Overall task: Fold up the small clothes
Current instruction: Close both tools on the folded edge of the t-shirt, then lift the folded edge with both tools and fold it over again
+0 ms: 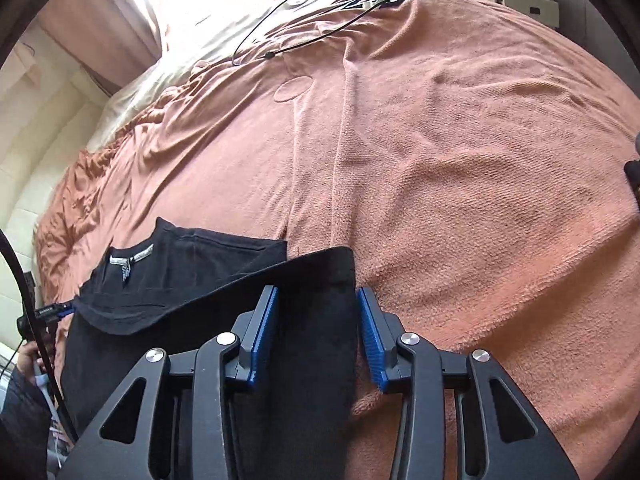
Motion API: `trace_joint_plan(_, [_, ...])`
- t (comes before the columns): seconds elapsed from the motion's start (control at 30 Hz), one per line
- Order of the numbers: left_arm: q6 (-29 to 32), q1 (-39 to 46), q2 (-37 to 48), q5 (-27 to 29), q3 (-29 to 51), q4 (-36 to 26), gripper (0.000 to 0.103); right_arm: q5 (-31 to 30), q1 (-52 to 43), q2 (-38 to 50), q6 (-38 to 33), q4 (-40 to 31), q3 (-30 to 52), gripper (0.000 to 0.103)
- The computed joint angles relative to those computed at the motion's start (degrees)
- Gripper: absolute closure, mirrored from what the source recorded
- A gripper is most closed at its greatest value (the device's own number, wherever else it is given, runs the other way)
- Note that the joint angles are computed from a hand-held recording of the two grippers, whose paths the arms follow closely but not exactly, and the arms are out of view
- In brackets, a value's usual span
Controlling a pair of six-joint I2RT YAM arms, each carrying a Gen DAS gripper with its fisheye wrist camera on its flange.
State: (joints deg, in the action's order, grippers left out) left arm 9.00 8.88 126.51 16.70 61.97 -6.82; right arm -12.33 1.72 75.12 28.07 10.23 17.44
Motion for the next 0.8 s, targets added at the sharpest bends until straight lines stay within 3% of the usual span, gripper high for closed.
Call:
trace_joint_plan(0.07, [-0.11,0.57,0.44,1.27,0.26,0.14,0.063,0.78,0.13,1.44,-0.26,0.89,0.13,0.080])
trace_joint_plan(0.13, [0.06,0.77,0.36,1.76,-0.19,0.81,0.068,1.37,-0.22,1.36,-0.40,0.90,0.09,0.099])
trace_joint_plan(0.17, [0.35,0.66,0.07,2.03,-0.61,1.20,0.077,2.20,0.16,0.72,-0.15,0.20,0.26,0.101])
trace_joint_plan(0.2, [0.81,0.65,-0.16,2.74,-0.85,1.31,0.096,2.72,0.43,-0.38,0.02,0.03,-0.10,0.101])
trace_joint_plan(0.23, [0.91,0.24,-0.56,2.14,-1.18,1.40,0.100,3.65,1.09,-2.24,0.29,-1.12,-0.17,0.101])
trace_joint_plan(0.33, [0.78,-0.48,-2.69,0.48,-3.05,3.03,0.100,6.89,3.67,-8.80,1.30,-5.20,-1.37,0.102])
trace_joint_plan(0.8, [2.70,3.33,-18.08,5.15,-11.17,2.82,0.100,19.18,14.15,-34.15,6.36,-26.46,-0.77,0.102])
